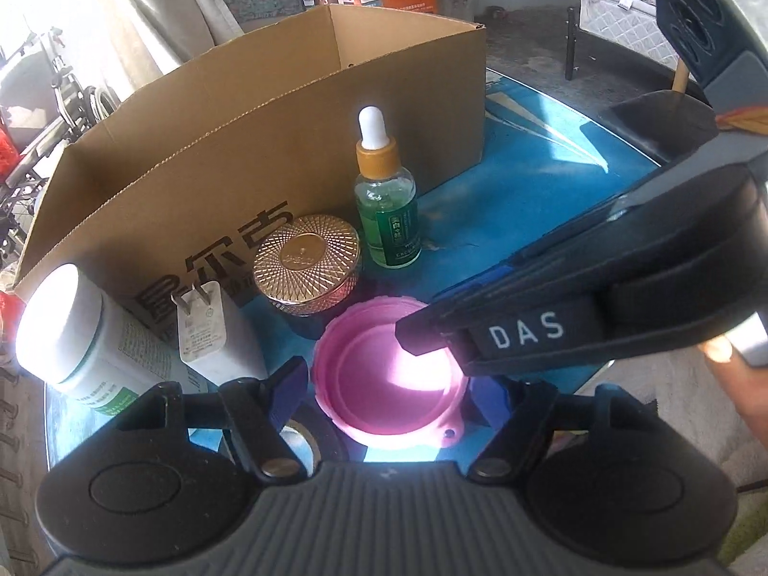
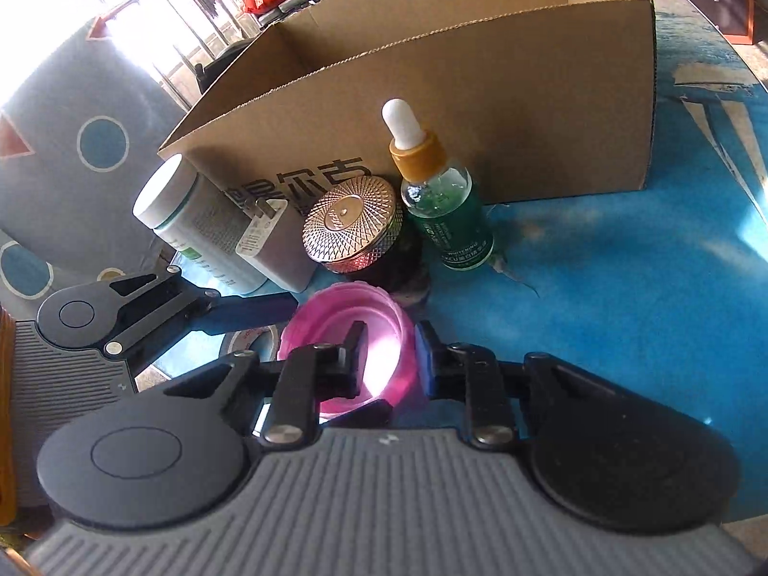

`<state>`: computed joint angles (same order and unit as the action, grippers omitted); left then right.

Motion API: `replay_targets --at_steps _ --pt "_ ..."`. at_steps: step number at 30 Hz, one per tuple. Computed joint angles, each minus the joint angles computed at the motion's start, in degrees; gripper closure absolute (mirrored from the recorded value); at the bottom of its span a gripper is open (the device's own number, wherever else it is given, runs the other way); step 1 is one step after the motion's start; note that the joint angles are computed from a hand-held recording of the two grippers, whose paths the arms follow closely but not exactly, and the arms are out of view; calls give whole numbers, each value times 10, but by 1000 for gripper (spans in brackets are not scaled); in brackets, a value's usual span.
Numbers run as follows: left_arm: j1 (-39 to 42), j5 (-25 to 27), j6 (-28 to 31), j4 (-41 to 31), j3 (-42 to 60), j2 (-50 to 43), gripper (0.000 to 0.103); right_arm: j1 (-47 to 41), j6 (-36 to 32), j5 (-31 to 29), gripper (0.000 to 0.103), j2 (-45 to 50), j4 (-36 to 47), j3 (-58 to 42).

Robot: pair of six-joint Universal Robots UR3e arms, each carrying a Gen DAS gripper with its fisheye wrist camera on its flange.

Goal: Organize rigid objects
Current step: 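Close the right gripper on the rim of the pink bowl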

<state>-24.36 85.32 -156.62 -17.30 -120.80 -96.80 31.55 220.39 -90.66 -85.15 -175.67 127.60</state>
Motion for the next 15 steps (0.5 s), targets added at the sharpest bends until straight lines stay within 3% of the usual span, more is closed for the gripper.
replay_targets --at_steps 6,15 --pt "-2 -1 -7 8 5 -12 29 -1 -15 -8 91 11 12 -8" --pt "-16 -38 -1 -1 17 -14 29 -11 4 -30 91 -40 35 33"
